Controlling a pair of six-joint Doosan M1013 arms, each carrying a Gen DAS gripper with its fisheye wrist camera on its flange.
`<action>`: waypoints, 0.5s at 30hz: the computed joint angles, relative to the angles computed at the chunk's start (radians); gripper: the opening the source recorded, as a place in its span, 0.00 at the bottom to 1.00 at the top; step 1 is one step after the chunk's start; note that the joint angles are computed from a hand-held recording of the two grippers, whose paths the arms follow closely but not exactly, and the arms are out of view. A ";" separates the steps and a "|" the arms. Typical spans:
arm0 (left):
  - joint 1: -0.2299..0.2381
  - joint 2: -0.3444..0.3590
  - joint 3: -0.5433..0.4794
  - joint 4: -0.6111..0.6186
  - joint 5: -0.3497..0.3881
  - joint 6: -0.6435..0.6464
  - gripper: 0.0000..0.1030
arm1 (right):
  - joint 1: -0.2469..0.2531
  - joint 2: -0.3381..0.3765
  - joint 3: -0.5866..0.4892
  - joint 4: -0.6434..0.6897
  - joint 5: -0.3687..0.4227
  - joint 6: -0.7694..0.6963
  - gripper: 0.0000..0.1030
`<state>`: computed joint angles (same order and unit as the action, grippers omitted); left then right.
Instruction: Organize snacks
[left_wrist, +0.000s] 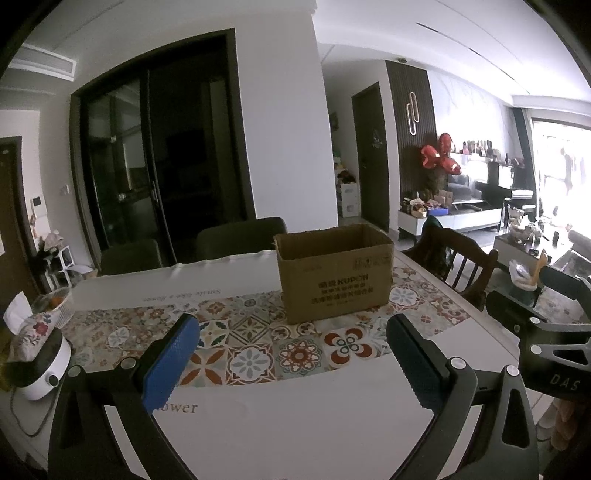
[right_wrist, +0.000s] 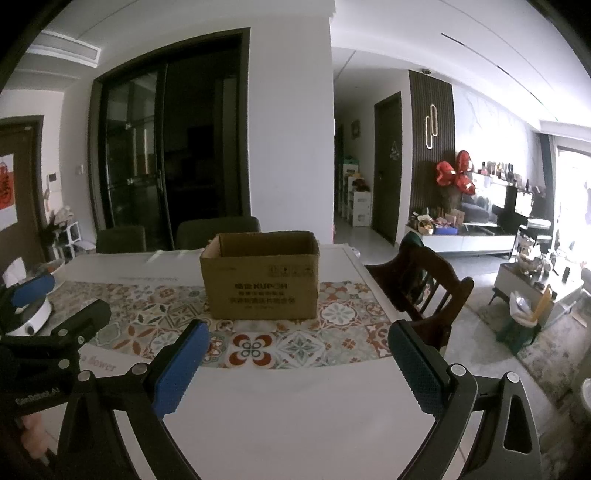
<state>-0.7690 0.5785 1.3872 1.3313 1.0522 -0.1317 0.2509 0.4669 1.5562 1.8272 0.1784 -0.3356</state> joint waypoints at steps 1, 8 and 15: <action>0.000 0.000 -0.001 0.000 0.002 0.000 1.00 | 0.000 0.001 -0.001 0.003 0.000 -0.001 0.95; 0.001 0.001 -0.003 -0.001 0.003 0.003 1.00 | 0.000 0.001 -0.002 -0.001 0.000 0.001 0.95; 0.000 0.002 -0.003 0.000 0.005 0.002 1.00 | 0.000 0.001 -0.002 -0.005 0.000 0.006 0.95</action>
<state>-0.7689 0.5805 1.3843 1.3312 1.0571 -0.1298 0.2505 0.4682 1.5538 1.8226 0.1782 -0.3300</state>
